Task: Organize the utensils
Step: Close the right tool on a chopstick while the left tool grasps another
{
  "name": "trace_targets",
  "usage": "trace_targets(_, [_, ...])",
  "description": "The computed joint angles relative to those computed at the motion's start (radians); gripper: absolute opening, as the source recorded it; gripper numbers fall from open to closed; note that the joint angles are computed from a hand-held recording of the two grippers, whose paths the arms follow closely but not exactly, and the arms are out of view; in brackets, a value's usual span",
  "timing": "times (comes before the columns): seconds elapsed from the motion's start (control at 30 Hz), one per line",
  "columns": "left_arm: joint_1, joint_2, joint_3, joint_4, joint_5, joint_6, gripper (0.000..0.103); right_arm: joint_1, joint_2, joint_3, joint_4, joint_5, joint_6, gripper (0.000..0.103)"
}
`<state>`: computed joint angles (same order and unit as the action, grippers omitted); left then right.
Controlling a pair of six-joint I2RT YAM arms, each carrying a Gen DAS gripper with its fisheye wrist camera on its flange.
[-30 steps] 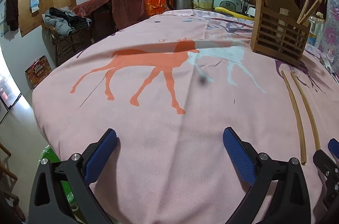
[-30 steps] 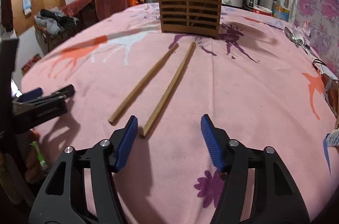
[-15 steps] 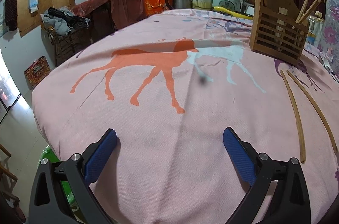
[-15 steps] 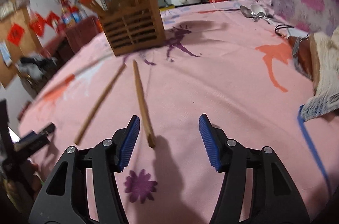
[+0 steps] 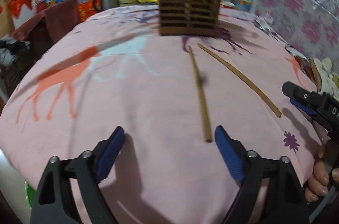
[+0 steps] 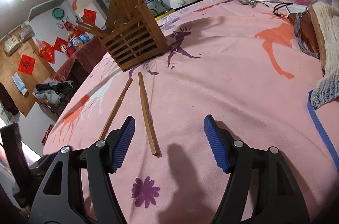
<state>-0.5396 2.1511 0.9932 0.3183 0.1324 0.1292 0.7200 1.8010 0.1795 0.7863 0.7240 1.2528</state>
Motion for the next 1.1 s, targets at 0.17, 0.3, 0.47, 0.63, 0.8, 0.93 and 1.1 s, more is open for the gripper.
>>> trace_targets(0.17, [-0.023, 0.048, 0.078, -0.027, -0.007, 0.003, 0.056, 0.004, -0.004, -0.002, -0.012, 0.007, 0.007, 0.067])
trace_targets(0.3, [-0.017, 0.069, 0.137, -0.066, -0.005, -0.023, 0.008, 0.007, -0.009, 0.002, -0.032, 0.012, 0.010, 0.067])
trace_targets(0.47, [0.059, 0.058, 0.109, -0.044, 0.005, -0.030, 0.006, 0.018, -0.023, 0.032, -0.103, 0.021, -0.001, 0.067])
trace_targets(0.63, [0.127, 0.050, 0.110, -0.063, 0.031, -0.004, 0.008, 0.071, -0.038, 0.142, -0.331, 0.081, -0.043, 0.067])
trace_targets(0.8, [0.126, 0.046, 0.095, -0.045, 0.021, 0.007, 0.012, 0.096, -0.010, 0.243, -0.481, 0.095, -0.101, 0.066])
trace_targets(0.93, [0.122, 0.045, 0.079, -0.021, 0.009, 0.001, 0.048, 0.081, 0.004, 0.284, -0.548, 0.066, -0.119, 0.055])
trace_targets(1.1, [0.119, 0.043, 0.063, 0.007, -0.001, 0.000, 0.047, 0.054, 0.037, 0.340, -0.614, 0.017, -0.169, 0.027])
